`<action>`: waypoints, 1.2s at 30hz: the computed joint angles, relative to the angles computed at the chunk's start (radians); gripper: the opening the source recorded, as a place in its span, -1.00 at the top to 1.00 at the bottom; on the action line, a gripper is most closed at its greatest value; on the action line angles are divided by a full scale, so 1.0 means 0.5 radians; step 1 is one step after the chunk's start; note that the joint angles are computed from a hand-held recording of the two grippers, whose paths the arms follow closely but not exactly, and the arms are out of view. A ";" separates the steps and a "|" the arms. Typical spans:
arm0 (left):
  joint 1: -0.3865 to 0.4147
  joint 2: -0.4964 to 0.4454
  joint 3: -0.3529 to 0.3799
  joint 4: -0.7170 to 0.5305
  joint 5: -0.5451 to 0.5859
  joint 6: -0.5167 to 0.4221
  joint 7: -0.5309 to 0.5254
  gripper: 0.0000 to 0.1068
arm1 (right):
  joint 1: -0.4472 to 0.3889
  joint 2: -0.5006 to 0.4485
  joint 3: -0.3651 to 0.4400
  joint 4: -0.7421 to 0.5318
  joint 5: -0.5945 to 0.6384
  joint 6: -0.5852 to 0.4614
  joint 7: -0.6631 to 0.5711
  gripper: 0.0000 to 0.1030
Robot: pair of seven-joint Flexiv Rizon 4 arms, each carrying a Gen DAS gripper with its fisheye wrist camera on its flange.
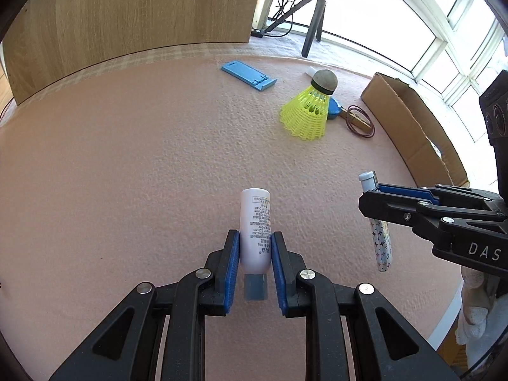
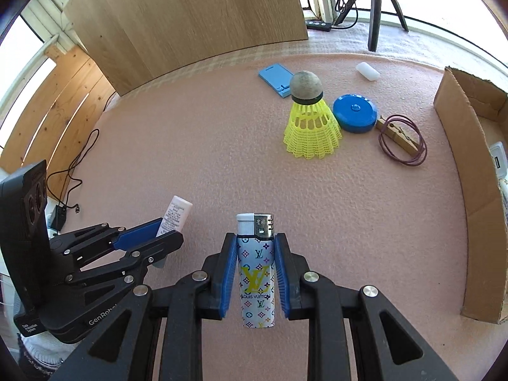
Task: Organize objects
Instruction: 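Grasp the patterned lighter with the right gripper while the left gripper holds the tube, then carry the tube and lighter over the box and open both grippers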
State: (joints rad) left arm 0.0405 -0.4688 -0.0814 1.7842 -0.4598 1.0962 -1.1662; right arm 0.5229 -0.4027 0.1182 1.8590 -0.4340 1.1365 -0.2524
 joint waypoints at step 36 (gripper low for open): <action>-0.665 -1.308 0.070 -2.559 0.527 -0.879 -0.623 0.60 | -0.840 1.032 0.109 1.134 -0.517 0.245 0.446 0.59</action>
State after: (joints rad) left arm -0.2918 -1.1229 -0.0463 0.5047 -0.1965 0.6569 -1.4778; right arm 0.1028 0.1134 0.1725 2.4261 -0.6925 1.2588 -0.0294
